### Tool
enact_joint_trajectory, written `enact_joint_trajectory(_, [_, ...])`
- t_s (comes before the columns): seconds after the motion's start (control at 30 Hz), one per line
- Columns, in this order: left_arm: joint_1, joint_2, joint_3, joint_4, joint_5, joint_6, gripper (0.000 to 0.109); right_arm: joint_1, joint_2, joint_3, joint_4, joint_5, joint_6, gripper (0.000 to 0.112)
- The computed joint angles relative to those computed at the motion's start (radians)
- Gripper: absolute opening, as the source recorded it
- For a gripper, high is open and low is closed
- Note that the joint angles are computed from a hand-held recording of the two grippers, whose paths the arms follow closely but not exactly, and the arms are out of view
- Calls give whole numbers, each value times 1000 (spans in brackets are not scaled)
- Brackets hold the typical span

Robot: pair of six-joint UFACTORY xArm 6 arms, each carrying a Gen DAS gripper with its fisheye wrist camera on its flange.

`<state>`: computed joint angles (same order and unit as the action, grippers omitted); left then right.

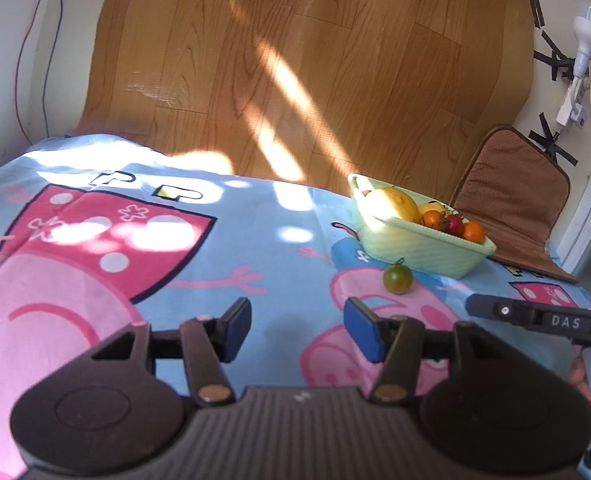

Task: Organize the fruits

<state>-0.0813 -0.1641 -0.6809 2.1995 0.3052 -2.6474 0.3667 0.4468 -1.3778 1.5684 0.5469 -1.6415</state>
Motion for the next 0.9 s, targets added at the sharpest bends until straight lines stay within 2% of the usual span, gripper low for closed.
enact_joint_trajectory(0.07, [11,-27,33,-85,30,91,56,3,-1,-6,44,-72,-68,41])
enact_joint_trajectory(0.13, [19,-28,41,-232,62,255,61,-3,22,-44,30,-150,-62,41])
enact_joint_trajectory(0.23, [17,8,8,-388,123,473,64,-19,88,-125,-92,-271,40,41])
enact_joint_trajectory(0.27, [11,30,-13,-417,150,533,68,-25,112,-153,-134,-304,80,42])
enact_joint_trajectory(0.3, [8,48,-33,-435,169,573,78,-32,144,-185,-192,-350,140,42])
enact_joint_trajectory(0.33, [12,79,-65,-443,179,612,82,-42,171,-212,-264,-375,217,43])
enact_joint_trajectory(0.37, [18,98,-86,-443,178,630,88,-54,194,-236,-320,-387,278,46])
enact_joint_trajectory(0.4, [24,121,-110,-454,178,654,88,-64,214,-256,-370,-400,335,48])
enact_joint_trajectory(0.47, [43,170,-158,-516,159,722,88,-86,247,-293,-463,-388,458,64])
enact_joint_trajectory(0.5, [52,183,-170,-549,141,753,88,-96,268,-315,-511,-380,528,69])
enact_joint_trajectory(0.57, [60,195,-176,-619,127,817,88,-97,298,-336,-515,-409,566,85])
enact_joint_trajectory(0.67, [71,202,-175,-661,108,847,88,-82,307,-331,-634,-428,609,97])
enact_joint_trajectory(0.73, [78,206,-177,-681,93,865,88,-81,310,-337,-669,-418,637,99])
enact_joint_trajectory(0.8, [81,205,-175,-687,88,864,88,-88,306,-340,-643,-394,629,100])
enact_joint_trajectory(0.9, [73,207,-179,-715,107,888,91,-80,301,-326,-666,-420,638,100])
